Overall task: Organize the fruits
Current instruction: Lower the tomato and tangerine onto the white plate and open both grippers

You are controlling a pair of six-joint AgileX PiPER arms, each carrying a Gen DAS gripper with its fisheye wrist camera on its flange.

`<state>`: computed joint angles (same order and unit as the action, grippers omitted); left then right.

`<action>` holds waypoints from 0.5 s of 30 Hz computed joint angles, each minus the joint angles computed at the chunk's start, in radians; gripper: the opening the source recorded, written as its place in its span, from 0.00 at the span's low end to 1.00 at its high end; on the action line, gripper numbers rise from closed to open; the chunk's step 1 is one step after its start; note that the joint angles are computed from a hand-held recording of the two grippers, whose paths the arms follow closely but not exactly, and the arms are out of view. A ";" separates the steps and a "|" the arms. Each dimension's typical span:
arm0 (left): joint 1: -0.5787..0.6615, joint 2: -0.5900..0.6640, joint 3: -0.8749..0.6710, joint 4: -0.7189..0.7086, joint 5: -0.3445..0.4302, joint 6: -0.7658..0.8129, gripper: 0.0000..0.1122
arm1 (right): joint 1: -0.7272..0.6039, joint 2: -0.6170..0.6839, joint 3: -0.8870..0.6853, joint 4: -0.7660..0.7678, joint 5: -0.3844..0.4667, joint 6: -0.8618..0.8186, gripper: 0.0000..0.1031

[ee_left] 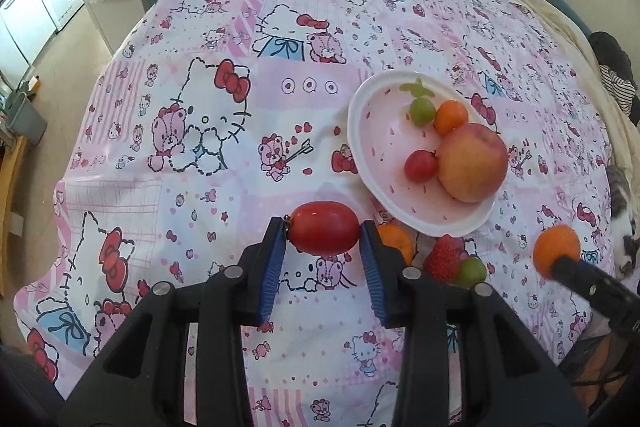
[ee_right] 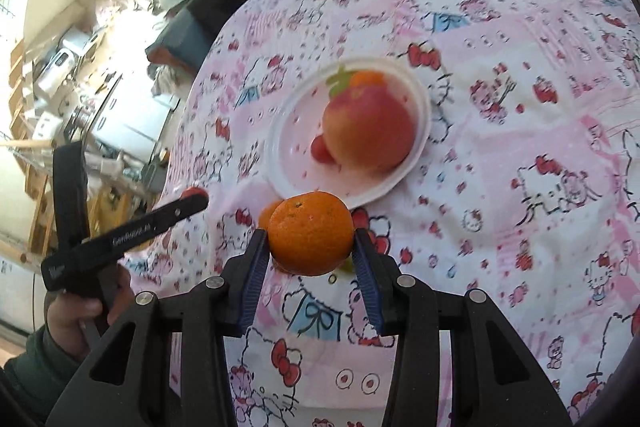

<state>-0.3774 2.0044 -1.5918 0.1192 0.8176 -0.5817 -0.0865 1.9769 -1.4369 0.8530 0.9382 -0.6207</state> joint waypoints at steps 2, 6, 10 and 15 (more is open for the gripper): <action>-0.002 -0.006 -0.001 -0.005 -0.002 0.003 0.30 | -0.005 -0.006 -0.003 0.012 -0.011 -0.001 0.43; -0.006 -0.021 -0.007 0.014 -0.018 -0.013 0.30 | -0.014 -0.012 -0.026 0.026 -0.020 -0.006 0.44; -0.008 -0.013 -0.049 0.023 -0.010 -0.006 0.30 | -0.014 0.001 -0.084 0.008 -0.033 0.009 0.44; 0.001 -0.002 -0.096 -0.007 0.000 0.025 0.30 | -0.017 0.052 -0.201 -0.018 -0.015 0.049 0.44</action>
<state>-0.3769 2.0020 -1.6880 0.1120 0.8173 -0.5570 -0.1039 2.0287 -1.6379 0.8350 0.9233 -0.5713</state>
